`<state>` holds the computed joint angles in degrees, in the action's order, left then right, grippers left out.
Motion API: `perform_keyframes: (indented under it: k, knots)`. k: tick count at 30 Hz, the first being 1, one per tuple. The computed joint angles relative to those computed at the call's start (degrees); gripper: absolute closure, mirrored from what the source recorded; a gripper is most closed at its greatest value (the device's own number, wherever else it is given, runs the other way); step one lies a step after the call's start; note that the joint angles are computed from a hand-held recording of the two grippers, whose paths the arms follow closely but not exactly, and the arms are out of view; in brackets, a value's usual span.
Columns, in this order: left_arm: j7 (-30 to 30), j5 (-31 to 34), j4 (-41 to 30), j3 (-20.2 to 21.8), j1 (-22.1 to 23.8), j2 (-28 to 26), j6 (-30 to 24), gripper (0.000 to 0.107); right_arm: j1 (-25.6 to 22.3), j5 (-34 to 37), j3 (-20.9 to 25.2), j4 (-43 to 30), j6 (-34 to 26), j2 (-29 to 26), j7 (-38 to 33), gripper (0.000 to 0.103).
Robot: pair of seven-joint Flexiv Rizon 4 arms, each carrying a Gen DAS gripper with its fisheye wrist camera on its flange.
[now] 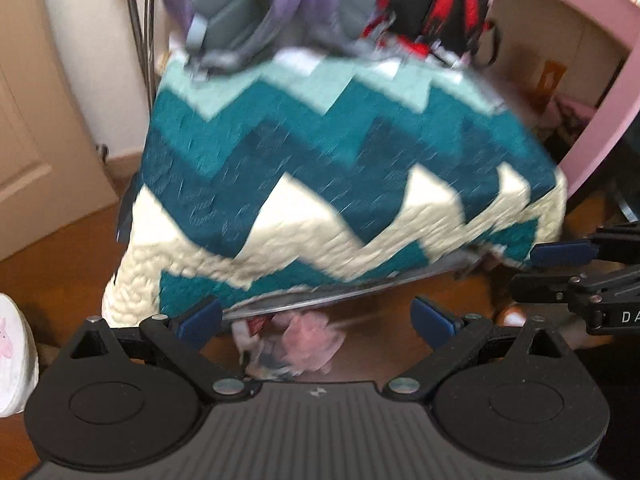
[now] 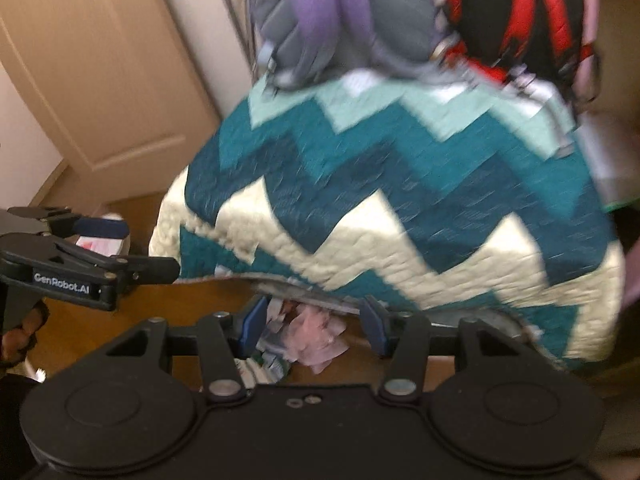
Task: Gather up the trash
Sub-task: 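Grasp the Merry Christmas gift bag with the left tool while the right tool grasps the pink mesh ribbon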
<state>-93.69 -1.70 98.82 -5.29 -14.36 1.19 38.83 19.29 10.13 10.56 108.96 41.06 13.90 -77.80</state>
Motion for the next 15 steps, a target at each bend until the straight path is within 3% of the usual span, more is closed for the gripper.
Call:
perform_keyframes:
  k: [6, 15]
  knots:
    - [3.0, 1.3, 4.7, 2.3, 2.5, -3.2, 2.8, 0.006, 1.9, 2.8, 0.9, 1.2, 4.2, -8.0, -1.5, 0.051]
    - [11.3, -1.6, 14.2, 4.5, 6.1, -7.9, 7.5, 0.006, 2.5, 0.6, 2.6, 0.5, 10.1, -21.6, 2.0, 0.051]
